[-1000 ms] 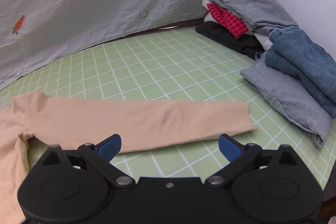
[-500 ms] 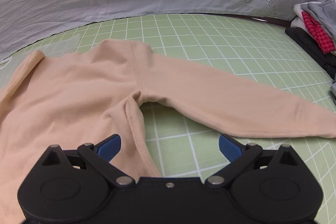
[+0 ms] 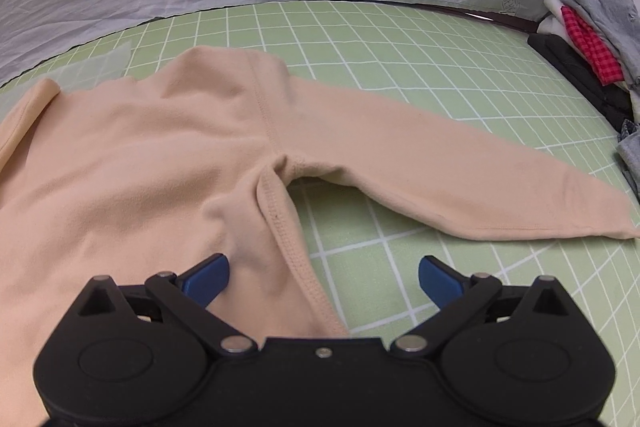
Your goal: Fold clothes
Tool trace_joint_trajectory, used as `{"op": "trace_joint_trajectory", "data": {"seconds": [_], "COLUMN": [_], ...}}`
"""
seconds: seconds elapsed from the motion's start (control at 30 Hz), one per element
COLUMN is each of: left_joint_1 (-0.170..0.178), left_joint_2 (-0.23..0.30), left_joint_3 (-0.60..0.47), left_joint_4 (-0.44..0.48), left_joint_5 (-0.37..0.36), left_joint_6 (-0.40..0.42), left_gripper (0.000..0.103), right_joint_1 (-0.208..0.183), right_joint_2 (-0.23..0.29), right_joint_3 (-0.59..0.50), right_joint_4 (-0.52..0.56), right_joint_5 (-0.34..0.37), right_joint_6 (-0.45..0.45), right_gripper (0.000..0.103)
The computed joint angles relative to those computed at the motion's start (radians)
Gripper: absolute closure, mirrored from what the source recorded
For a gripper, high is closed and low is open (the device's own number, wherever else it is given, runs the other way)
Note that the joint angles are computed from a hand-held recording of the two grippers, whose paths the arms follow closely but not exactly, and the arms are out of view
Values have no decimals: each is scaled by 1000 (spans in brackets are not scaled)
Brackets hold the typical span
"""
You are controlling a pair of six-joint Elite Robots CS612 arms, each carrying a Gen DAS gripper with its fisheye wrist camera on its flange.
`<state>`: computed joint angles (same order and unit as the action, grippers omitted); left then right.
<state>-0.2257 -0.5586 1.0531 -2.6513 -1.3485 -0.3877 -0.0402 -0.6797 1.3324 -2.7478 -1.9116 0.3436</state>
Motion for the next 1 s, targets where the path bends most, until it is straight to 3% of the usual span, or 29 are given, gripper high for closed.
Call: {"op": "trace_joint_trajectory", "data": {"seconds": [0.03, 0.1, 0.2, 0.33, 0.47, 0.6, 0.67, 0.77, 0.87, 1.0], "left_joint_1": [4, 18, 32, 53, 70, 68, 65, 68, 73, 63], "left_joint_2": [1, -1, -13, -40, -60, -79, -92, -108, -115, -130], "left_joint_3": [0, 5, 26, 81, 127, 157, 170, 188, 195, 204], "left_joint_4": [-13, -29, -36, -60, -85, -57, -13, 30, 40, 77], "left_joint_5": [3, -13, 20, 43, 41, 97, 144, 184, 186, 231], "left_joint_6": [-16, -104, -254, -371, -431, -504, -625, -756, -734, -721], "left_gripper": [65, 81, 88, 91, 91, 87, 80, 80, 79, 62], "right_joint_1": [2, 7, 11, 5, -2, -4, -3, -2, -3, -3], "right_joint_2": [1, 4, 7, 4, 1, 1, 2, 3, 4, 5], "right_joint_3": [-2, -6, -7, 2, 16, 24, 25, 29, 31, 30], "right_joint_4": [4, 5, -8, -16, -37, -54, -61, -73, -80, -75], "right_joint_5": [-6, -23, -38, -16, 9, 17, 13, 11, 15, 17], "right_joint_6": [-4, -36, -75, -51, -20, -10, -12, -11, -5, 10], "right_gripper": [1, 1, 0, 0, 0, 0, 0, 0, 0, 0]}}
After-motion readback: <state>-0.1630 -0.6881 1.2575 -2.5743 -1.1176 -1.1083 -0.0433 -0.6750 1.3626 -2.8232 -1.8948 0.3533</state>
